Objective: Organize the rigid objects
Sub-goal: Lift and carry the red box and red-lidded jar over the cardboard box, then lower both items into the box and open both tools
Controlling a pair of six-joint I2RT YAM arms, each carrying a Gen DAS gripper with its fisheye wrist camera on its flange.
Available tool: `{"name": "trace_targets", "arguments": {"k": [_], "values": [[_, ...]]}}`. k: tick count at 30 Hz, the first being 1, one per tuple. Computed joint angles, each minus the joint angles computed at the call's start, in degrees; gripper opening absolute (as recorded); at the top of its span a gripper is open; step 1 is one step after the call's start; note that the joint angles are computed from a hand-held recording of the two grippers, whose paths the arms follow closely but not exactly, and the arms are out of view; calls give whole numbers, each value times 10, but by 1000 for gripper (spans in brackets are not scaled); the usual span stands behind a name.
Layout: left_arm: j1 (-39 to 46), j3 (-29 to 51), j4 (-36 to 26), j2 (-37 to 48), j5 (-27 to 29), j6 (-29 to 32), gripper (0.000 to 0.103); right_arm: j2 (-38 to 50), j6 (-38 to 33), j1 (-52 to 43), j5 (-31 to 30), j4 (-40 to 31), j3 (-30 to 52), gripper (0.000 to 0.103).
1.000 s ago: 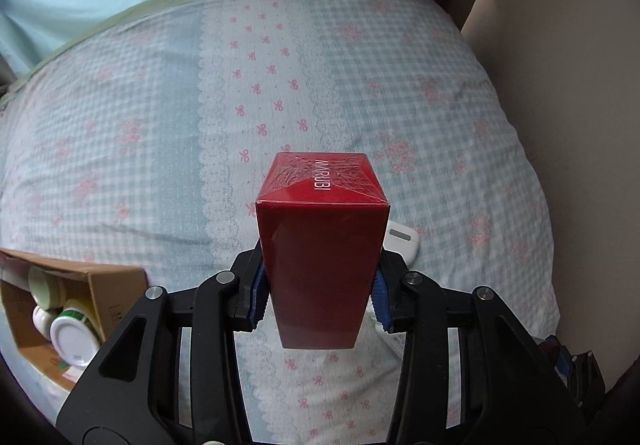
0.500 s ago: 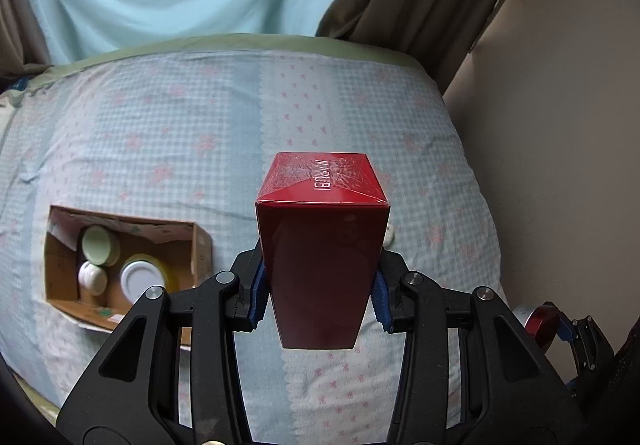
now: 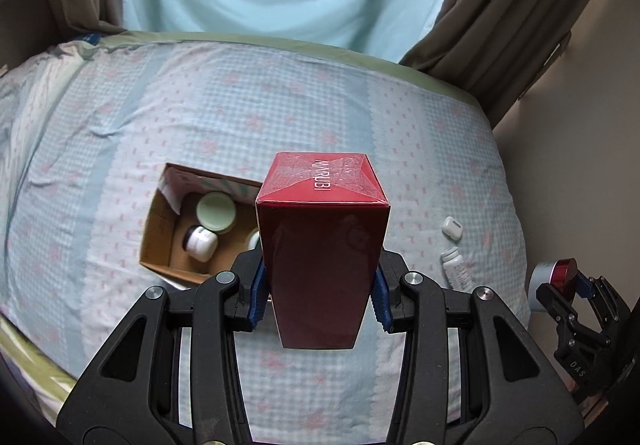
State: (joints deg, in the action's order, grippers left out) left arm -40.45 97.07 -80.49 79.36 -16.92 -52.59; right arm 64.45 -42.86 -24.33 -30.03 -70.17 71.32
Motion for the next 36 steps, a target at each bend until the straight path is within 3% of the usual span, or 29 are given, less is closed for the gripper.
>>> {"name": "trace_targets", "arguments": {"k": [5, 10, 15, 21, 36], "values": [[160, -89, 5, -113, 78, 158, 38, -55, 224, 215, 108, 36, -26, 50], [362, -149, 30, -151, 188, 348, 38, -46, 443, 436, 227, 87, -45, 50], [479, -205, 60, -145, 253, 463, 38, 24, 574, 573, 286, 137, -39, 50], [533, -273, 120, -109, 289, 508, 38, 131, 612, 635, 297, 192, -17, 50], [520, -380, 312, 32, 261, 542, 38, 411, 590, 647, 242, 320, 61, 50]]}}
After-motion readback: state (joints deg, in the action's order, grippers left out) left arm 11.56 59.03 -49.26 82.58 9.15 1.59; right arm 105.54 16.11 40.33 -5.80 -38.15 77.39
